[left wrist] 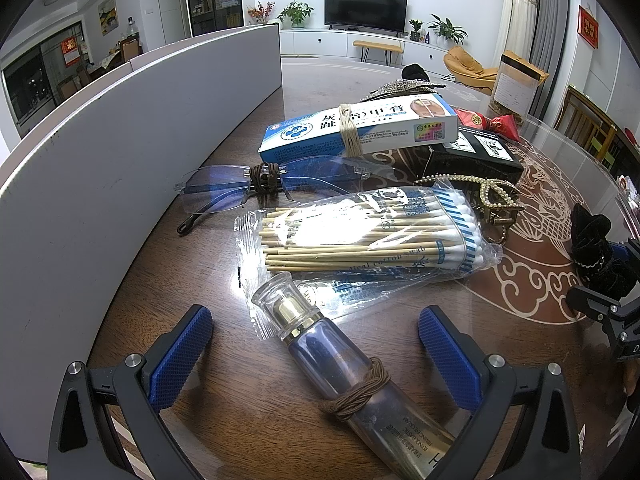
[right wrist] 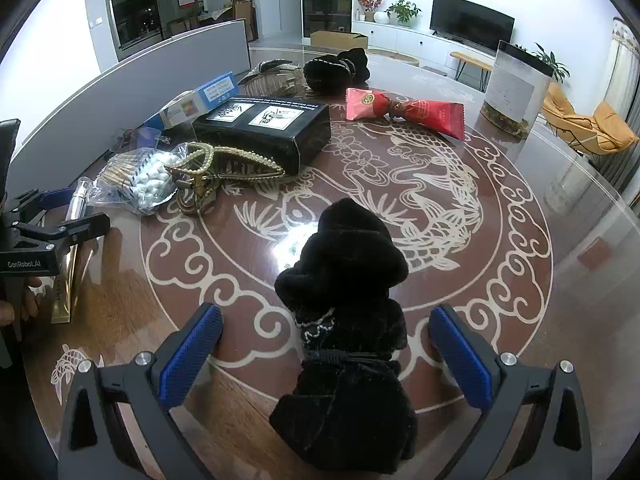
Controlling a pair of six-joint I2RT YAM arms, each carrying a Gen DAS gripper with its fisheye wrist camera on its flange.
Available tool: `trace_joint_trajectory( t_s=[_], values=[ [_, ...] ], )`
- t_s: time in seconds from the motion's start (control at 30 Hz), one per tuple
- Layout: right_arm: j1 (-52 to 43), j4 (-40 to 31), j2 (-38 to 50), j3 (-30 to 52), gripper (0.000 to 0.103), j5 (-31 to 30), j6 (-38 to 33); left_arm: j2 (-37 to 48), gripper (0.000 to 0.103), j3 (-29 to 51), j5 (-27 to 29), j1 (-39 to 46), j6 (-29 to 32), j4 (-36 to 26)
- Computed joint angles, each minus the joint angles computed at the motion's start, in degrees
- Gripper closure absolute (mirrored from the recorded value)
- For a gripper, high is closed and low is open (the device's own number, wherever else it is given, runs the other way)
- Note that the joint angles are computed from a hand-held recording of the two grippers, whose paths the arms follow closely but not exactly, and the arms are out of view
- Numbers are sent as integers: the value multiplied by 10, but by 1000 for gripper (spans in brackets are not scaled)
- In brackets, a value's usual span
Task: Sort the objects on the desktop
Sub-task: 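Lift the black pouch with the right gripper while the left tool approaches the HIH tube, then close the left gripper on the blue-and-gold HIH tube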
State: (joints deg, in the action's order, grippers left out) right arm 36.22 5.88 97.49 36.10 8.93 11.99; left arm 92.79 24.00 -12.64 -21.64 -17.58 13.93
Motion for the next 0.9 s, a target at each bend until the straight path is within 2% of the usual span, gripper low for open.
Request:
trace_joint_trajectory(
  t_s=[0.6, 0.67, 0.77, 0.83, 0.9],
  values=[
    [-1, -2, 0, 2, 0, -1, -2, 0, 0, -1, -1, -1, 0, 0],
    [-1, -2, 0, 2, 0, -1, -2, -15, 0, 4, 13, 1, 6, -37],
    [-1, -2, 0, 2, 0, -2, -3, -60, 0, 11, 78, 29, 69, -136],
    [-13, -57, 6, 32, 0, -25, -24, -99, 0, -7, 127, 65, 97, -165],
    [-28, -139, 18, 79, 0, -48, -52, -120, 0, -4, 168, 99, 111, -209]
  ],
)
